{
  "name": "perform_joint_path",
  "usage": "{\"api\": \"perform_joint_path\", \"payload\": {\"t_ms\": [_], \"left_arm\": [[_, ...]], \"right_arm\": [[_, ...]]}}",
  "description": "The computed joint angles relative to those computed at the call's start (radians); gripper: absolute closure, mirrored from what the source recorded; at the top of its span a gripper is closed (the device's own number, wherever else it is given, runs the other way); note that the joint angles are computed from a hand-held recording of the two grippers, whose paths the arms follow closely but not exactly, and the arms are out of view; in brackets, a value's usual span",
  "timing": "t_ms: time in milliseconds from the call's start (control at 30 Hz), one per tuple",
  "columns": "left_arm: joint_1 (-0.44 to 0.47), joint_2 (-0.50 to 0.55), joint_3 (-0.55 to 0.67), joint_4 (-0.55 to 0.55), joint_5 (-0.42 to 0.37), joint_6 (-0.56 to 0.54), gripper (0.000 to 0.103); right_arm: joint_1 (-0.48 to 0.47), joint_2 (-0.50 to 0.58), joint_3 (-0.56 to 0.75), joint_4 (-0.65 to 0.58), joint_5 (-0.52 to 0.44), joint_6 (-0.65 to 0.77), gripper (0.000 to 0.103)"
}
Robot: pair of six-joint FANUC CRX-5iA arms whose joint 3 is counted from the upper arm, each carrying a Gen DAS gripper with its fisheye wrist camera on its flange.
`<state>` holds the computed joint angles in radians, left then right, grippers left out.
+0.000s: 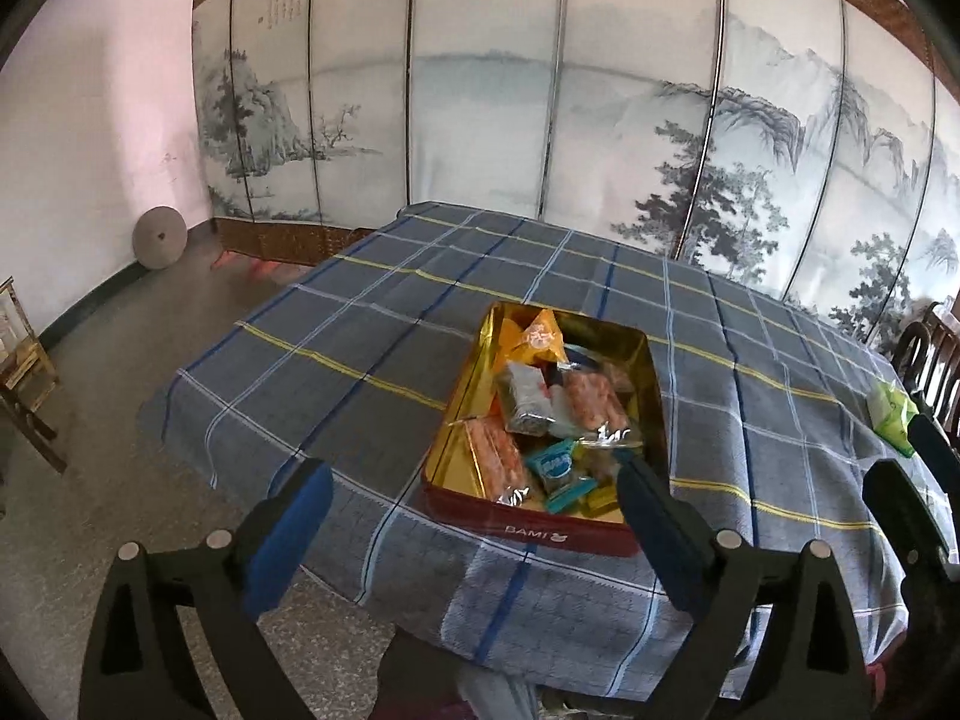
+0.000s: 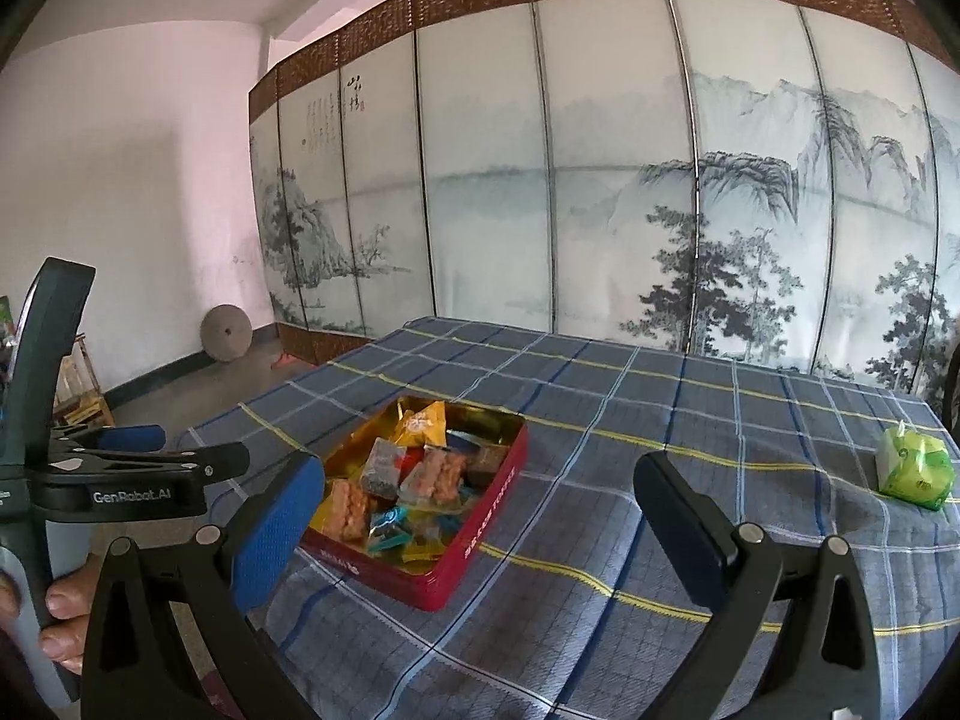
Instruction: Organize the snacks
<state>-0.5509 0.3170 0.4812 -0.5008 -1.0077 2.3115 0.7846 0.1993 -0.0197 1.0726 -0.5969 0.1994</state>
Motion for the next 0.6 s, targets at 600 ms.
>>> {"api": "perform_joint_path", "payload": {"t_ms": [600], "left_arm": [[-0.034, 0.015, -0.019, -0.086, 0.029, 0.003, 0.005]], "right_arm": [[0.009, 0.034, 0.011, -0.007, -0.019, 0.001, 0.000]]}}
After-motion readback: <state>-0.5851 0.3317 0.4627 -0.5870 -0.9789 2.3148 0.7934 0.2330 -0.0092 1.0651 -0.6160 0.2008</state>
